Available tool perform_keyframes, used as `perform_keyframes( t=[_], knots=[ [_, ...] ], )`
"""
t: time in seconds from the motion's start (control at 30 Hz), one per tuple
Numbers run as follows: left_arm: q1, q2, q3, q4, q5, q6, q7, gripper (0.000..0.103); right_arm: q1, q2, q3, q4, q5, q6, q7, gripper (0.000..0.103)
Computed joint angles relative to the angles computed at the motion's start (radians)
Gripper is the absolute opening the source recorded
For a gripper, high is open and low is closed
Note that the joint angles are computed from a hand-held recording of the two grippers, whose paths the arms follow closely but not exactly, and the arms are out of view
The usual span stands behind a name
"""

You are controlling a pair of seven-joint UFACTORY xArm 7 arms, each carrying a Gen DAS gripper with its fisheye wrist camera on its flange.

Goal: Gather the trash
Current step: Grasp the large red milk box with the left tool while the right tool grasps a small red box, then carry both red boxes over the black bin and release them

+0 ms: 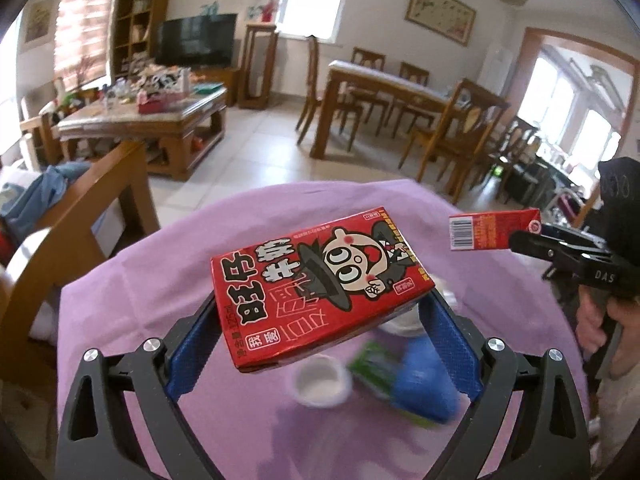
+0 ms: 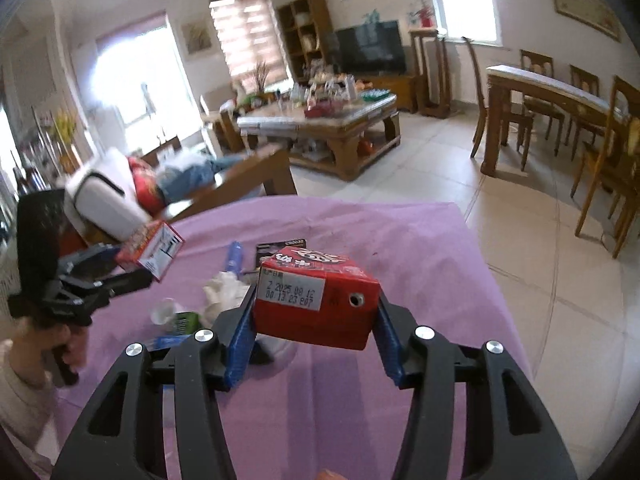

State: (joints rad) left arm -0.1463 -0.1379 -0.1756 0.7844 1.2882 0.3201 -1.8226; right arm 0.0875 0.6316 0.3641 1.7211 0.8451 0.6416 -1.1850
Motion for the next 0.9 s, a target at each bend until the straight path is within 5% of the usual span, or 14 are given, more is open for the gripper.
perform_keyframes(
  t=[0.27, 0.53, 0.73, 0.9],
  knots=[
    [-0.125, 0.077, -0.079, 0.151, 0.048, 0.072, -0.064, 0.094, -0.165, -0.219, 0.007, -0.263, 0.33, 0.036, -0.222, 0.051],
    [-0.328, 0.365, -0.084, 0.511, 0.104, 0.142, -0.027, 0.094, -0.251, -0.378, -0.123, -0.442, 0.65, 0.025, -0.436, 0.051],
    [-0.462, 0.665, -0.077, 0.878, 0.056, 0.127, 0.126, 0.094, -0.26, -0.4, -0.248, -0.492, 0.778, -0.003, -0.498, 0.051],
    [-0.556, 0.981, -0.103, 1.286, -0.112, 0.135, 0.388, 0.094, -0.272, -0.378, -0.336, -0.498, 0.835, -0.021, -0.505, 0.051]
  ],
)
